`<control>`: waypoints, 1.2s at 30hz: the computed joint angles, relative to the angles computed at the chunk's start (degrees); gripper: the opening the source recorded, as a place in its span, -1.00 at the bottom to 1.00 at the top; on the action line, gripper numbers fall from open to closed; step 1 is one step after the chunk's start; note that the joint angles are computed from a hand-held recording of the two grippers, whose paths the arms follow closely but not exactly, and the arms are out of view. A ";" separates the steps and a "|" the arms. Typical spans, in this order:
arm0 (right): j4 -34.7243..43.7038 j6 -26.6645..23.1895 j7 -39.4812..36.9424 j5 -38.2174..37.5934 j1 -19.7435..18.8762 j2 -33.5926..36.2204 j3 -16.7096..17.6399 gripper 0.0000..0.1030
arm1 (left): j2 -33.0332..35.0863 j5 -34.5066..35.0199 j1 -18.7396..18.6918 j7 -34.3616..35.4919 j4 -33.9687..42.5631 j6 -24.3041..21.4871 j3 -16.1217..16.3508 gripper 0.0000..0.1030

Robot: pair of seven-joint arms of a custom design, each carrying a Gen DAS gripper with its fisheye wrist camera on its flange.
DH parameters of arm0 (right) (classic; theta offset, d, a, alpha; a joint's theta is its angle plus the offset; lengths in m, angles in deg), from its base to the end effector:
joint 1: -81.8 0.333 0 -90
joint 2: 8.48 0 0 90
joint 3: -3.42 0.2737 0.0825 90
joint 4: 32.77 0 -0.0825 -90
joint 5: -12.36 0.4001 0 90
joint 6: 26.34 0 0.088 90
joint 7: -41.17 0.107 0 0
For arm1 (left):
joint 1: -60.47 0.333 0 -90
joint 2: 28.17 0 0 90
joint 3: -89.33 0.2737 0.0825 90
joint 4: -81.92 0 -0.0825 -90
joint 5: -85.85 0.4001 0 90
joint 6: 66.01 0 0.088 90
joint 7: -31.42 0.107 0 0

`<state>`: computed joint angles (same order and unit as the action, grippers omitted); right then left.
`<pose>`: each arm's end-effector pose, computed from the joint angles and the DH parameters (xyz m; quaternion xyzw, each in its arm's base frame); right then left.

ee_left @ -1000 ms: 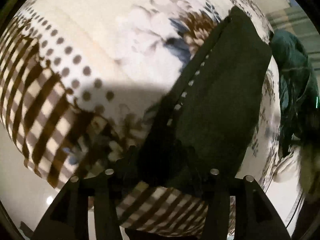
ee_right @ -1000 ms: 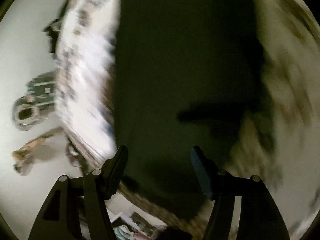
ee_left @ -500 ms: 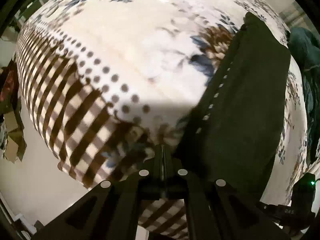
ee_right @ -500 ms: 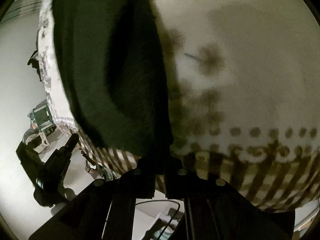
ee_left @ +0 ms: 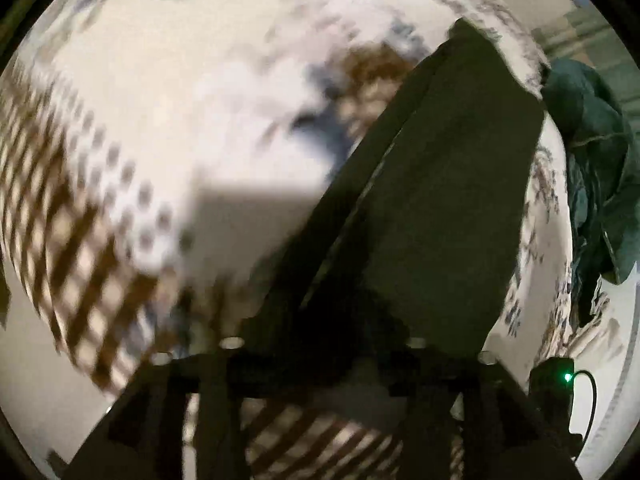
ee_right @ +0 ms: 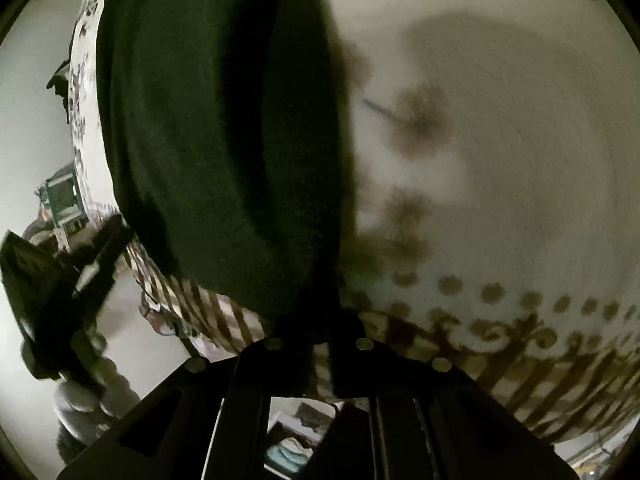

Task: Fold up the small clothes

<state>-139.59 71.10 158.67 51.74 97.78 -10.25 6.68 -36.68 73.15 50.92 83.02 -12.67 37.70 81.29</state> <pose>0.5093 0.2417 0.4878 -0.5652 0.7537 0.3294 0.0635 0.5182 -0.1895 0.6510 0.8144 -0.5511 0.1743 0.0512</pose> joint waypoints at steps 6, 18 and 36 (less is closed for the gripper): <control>0.73 4.70 2.31 -1.10 -1.19 -0.97 -0.73 0.17 | 17.44 4.77 0.57 7.46 18.84 -0.50 -2.22 0.07; -6.46 13.87 13.51 -2.58 -0.89 -6.09 -1.31 0.17 | 24.90 3.17 5.14 15.78 26.43 -5.00 -4.35 -0.94; -27.50 23.31 16.23 1.22 7.32 -23.33 -5.24 -0.90 | 14.29 -2.99 3.77 17.49 15.10 -9.84 -3.63 -0.23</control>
<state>-167.09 94.41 174.90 52.96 105.10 -33.58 1.44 -22.39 70.16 54.69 100.51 2.43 27.86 77.66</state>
